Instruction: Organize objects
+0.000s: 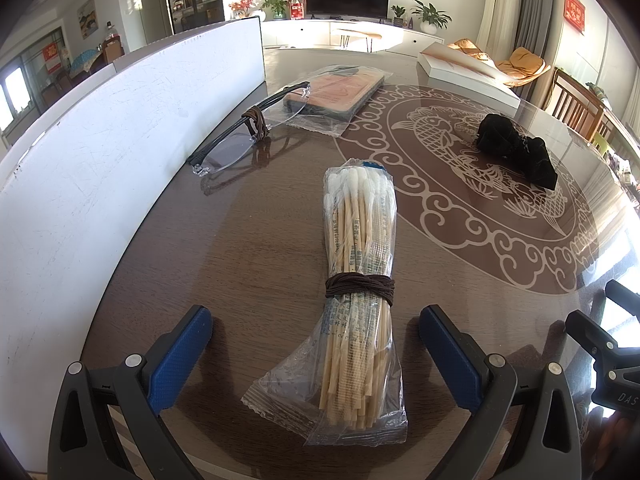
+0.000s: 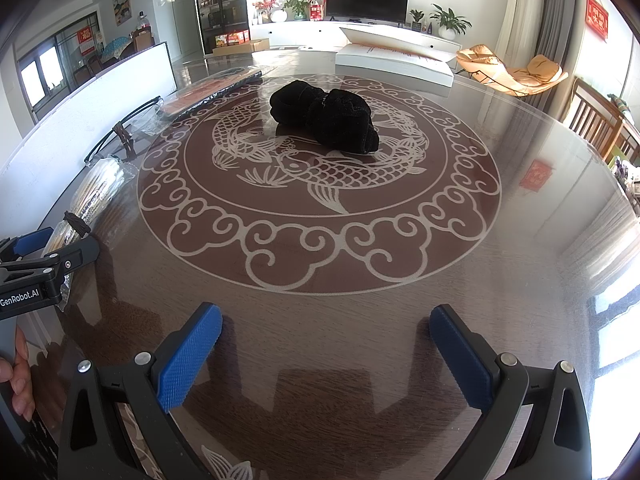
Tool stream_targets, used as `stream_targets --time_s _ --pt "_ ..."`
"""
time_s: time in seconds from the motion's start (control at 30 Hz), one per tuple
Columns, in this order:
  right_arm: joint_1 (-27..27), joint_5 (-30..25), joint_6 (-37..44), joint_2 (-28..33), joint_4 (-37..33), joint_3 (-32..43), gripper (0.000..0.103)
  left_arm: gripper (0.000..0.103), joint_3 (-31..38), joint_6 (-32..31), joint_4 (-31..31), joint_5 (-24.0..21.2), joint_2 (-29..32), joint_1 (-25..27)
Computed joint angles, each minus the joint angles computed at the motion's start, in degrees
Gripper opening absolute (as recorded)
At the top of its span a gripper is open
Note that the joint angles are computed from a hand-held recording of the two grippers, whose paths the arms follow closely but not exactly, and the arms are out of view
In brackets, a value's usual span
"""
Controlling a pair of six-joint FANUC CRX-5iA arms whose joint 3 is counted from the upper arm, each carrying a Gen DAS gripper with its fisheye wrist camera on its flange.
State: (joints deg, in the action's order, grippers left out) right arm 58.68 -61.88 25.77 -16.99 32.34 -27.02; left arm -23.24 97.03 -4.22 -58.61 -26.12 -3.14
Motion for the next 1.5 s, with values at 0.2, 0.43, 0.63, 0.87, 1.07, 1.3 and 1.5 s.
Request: stream_targets --time_s 0.2,0.43,0.63,0.87,1.07,1.3,1.5 --pt "0.0 0.0 0.0 0.0 0.0 0.0 0.103 0.103 0.0 0.0 0.0 0.0 0.0 0.0" --pt "0.0 0.0 0.0 0.0 0.0 0.0 0.103 0.103 0.0 0.0 0.0 0.0 0.0 0.0" --pt "0.0 0.0 0.0 0.0 0.0 0.0 0.103 0.103 0.0 0.0 0.0 0.0 -0.1 0.0" --pt "0.0 0.0 0.0 0.0 0.0 0.0 0.103 0.103 -0.1 0.0 0.0 0.0 -0.2 0.0" --pt "0.0 0.0 0.0 0.0 0.0 0.0 0.103 0.103 -0.1 0.0 0.0 0.0 -0.2 0.0" --pt "0.0 0.0 0.0 0.0 0.0 0.0 0.103 0.103 -0.1 0.0 0.1 0.0 -0.2 0.0" --pt "-5.3 2.9 9.4 1.8 1.1 4.4 0.103 0.103 -1.5 -7.9 7.5 0.1 -0.4 3.7"
